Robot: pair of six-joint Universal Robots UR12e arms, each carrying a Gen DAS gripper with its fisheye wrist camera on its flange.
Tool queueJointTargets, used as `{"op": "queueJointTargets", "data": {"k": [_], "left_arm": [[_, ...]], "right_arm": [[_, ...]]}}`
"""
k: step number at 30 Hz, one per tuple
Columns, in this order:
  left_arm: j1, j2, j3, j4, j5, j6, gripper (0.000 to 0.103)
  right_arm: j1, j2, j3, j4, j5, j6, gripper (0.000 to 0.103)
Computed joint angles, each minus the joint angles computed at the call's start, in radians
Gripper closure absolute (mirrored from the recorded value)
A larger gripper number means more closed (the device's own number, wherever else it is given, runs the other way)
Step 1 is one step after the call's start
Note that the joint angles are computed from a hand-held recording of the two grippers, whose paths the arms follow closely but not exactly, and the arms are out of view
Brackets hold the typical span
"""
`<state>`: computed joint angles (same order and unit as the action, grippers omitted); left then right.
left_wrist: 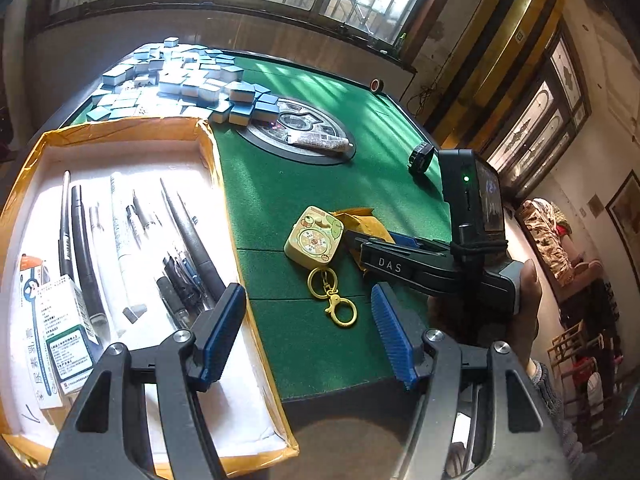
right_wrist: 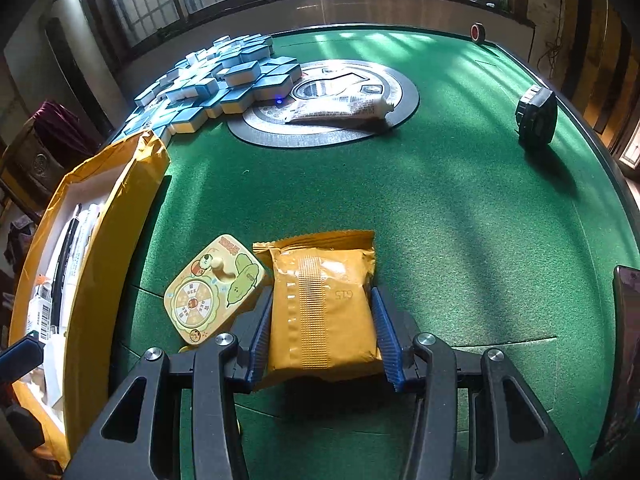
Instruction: Organize objects
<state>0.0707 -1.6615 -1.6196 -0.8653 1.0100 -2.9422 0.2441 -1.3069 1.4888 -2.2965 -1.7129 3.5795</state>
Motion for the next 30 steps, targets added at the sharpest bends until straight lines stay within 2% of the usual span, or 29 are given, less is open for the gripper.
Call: {"op": "queueJointTargets", "data": {"k": [2,5,11,20,25,30], "left_arm": [[-0.009,0.010,-0.010,0.034,0.043,-0.025,0.038],[-0.021,0.018,-0.012,0.032,0.073,-0.043,0.038],[-0.059,0.016,-0.003,0.020,0.147,-0.055,0.038],[-0.108,-0.030,0.056,-0.018,0.228,-0.010,0.038],[-0.126,-0.075,0.100,-0.028,0.257,-0.011,0.039],[-0.136,-0.117,0.142,-0.051,0.270,-0.024,0.039]], "right_arm": [[0.004,-0.012,0.016,-0.006,-0.005,0.015,0.063],[0.006,-0.041,0.055,-0.025,0.000,0.024,0.063],[-0.009,-0.094,0.136,-0.108,0.060,0.053,0.063],[-0.031,-0.104,0.165,-0.175,0.139,0.011,0.061],[-0.030,-0.100,0.165,-0.189,0.133,-0.001,0.061],[-0.011,-0.095,0.156,-0.172,0.073,-0.016,0.061]]}}
